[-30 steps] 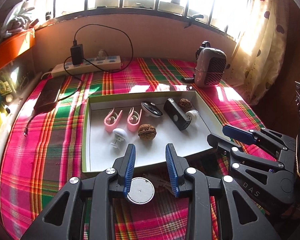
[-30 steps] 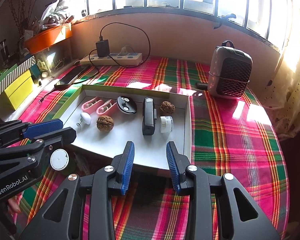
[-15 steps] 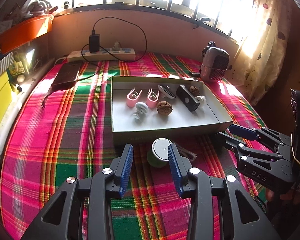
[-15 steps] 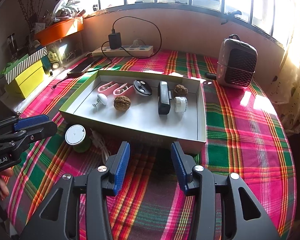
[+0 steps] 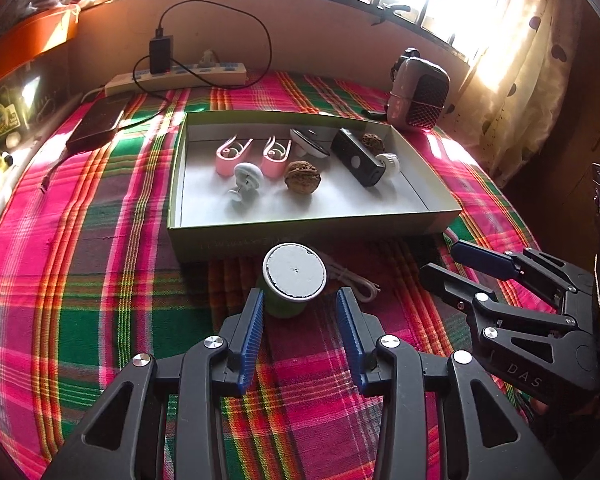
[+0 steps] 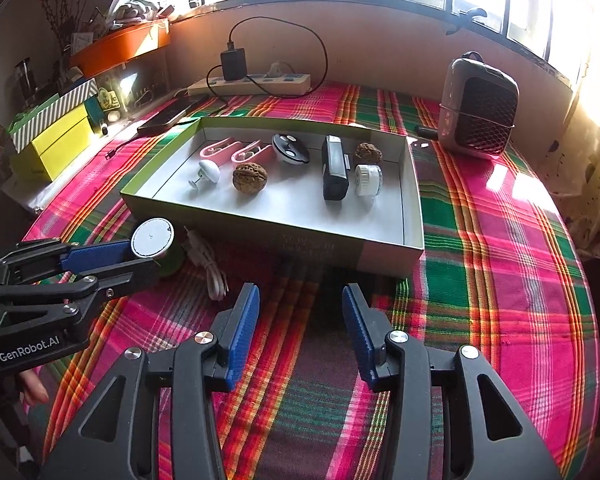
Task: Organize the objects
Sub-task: 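Reach the left tool to the white-and-green round puck and close on it, then reach the right tool to the white USB cable and close on it while the left tool holds the puck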
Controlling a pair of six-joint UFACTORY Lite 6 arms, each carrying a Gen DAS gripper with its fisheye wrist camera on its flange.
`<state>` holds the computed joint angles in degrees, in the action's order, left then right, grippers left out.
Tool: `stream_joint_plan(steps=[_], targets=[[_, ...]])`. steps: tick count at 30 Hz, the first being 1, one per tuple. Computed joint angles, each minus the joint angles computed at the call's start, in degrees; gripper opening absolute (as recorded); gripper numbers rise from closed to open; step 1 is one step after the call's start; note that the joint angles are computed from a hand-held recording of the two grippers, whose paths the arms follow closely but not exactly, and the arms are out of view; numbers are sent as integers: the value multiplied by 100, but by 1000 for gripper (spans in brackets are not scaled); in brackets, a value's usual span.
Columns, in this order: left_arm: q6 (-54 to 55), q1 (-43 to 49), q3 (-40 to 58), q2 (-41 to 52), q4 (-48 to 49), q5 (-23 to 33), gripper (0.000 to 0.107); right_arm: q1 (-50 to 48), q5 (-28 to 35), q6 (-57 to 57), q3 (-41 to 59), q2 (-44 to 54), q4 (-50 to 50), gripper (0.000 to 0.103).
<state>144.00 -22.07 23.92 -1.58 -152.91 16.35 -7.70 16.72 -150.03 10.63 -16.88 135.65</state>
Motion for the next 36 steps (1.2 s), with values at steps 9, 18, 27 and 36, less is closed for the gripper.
stream_joint_plan(steps=[9,18,27,36], targets=[[1385,-219,410,466,-1529,-58,35,155,68,-640,112,429,710,45],[575,126,560,654,-690,39,35,396,-7,-1196,207,620,1373,45],[633,391,475,600,-696,-41,32,833,-190,-1859,309,647,2220,45],[351,919,140,298,-164,17,32,1336,-222,-1752,550,847,2335,45]])
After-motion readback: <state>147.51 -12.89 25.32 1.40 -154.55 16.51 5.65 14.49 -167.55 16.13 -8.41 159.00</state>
